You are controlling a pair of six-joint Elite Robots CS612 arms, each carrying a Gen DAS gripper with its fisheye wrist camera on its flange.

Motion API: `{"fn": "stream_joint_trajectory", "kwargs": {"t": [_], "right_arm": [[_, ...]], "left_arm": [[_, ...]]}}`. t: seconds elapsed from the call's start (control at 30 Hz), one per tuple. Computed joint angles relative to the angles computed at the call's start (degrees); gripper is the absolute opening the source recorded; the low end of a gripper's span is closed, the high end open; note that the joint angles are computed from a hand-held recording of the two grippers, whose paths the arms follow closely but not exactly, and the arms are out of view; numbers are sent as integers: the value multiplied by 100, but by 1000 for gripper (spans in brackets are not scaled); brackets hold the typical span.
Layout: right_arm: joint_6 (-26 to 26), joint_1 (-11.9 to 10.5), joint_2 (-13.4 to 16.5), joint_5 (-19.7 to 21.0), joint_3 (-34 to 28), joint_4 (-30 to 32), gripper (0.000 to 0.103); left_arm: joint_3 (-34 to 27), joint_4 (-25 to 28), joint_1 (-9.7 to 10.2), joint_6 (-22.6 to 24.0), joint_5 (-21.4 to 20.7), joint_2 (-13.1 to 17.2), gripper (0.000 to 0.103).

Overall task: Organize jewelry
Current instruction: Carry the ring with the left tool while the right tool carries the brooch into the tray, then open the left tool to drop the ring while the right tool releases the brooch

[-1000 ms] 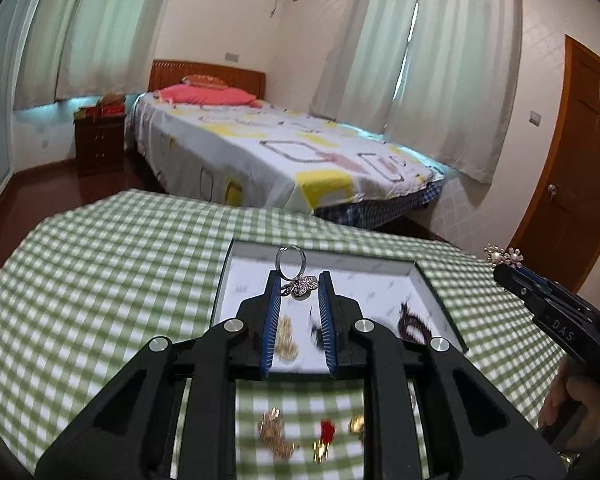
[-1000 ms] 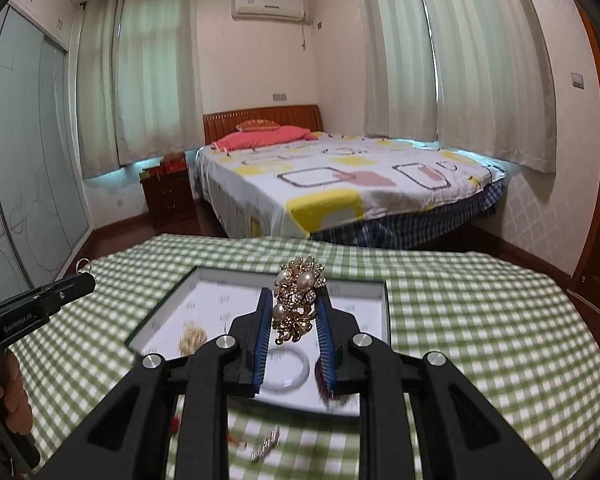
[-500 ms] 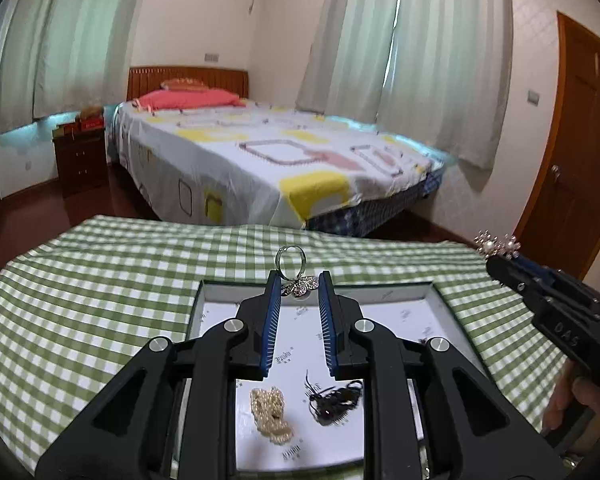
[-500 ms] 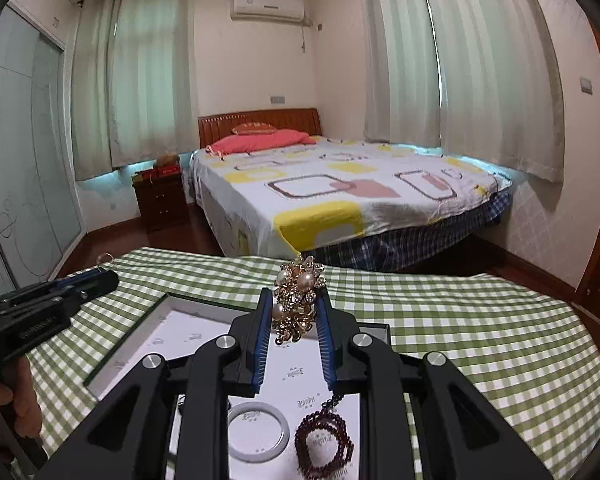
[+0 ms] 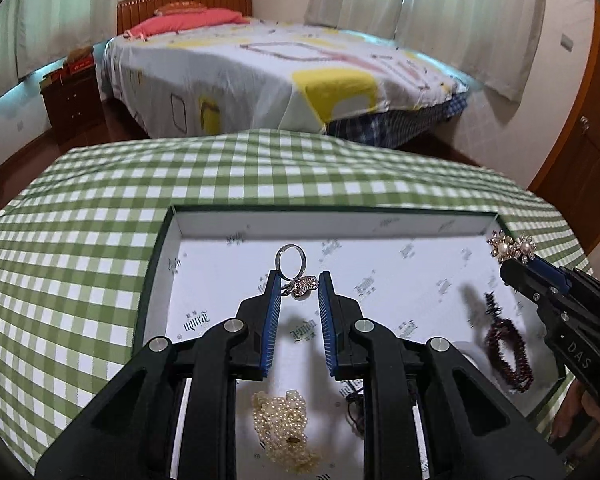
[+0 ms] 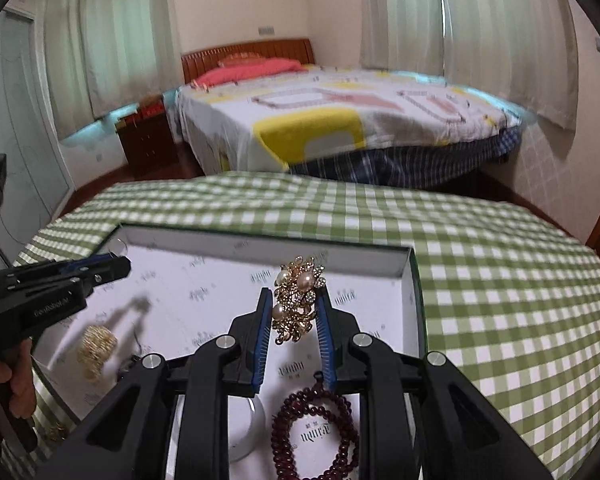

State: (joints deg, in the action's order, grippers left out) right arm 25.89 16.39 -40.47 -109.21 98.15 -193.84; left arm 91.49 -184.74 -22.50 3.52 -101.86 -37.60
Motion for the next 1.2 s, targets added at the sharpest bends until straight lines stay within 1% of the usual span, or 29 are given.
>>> {"fn": "stream_joint_trajectory", "kwargs": {"t": [0.07, 0.27, 0.4, 0.53, 0.63, 0.67, 0.7, 0.73, 0.77, 0.8, 0.83, 0.93, 1.0, 1.2], "right_arm": [[129, -32, -15, 107, -21, 301, 22], [235, -85, -8, 349, -100, 839, 22], [278, -107, -3, 421, -114, 981, 23], [292, -127, -19, 476, -135, 1144, 23], [340, -145, -33, 547, -135, 1217, 23], [350, -150, -35, 548, -131, 1221, 26], [363, -154, -36, 567, -125, 1197, 28], [368, -160, -35, 580, -124, 1183, 31], [389, -161, -39, 586, -112, 1155, 35], [399, -158, -41, 571, -102, 1119, 37], [395, -152, -40, 556, -100, 1090, 39], [368, -137, -42, 506, -68, 947, 40], [382, -120, -54, 451, -30, 811, 40], [365, -23, -128, 162, 115, 338, 40]], "left_arm": [[-31, 134, -5, 35, 62, 6, 19], [-123, 435, -45, 117, 181, 44, 19], [-165, 646, -54, 193, 207, 56, 19], [-200, 840, -63, 156, 272, 48, 20], [-234, 940, -60, 167, 246, 56, 24], [-243, 964, -57, 158, 236, 59, 30], [-251, 963, -54, 142, 224, 62, 33], [-254, 955, -50, 131, 213, 61, 36], [-253, 941, -46, 118, 205, 61, 41], [-247, 912, -43, 111, 195, 60, 43], [-241, 896, -46, 112, 194, 56, 44], [-177, 739, -42, 142, 165, 38, 46], [-107, 539, -36, 136, 146, 20, 52], [214, -308, 21, -44, -51, -100, 56]]}}
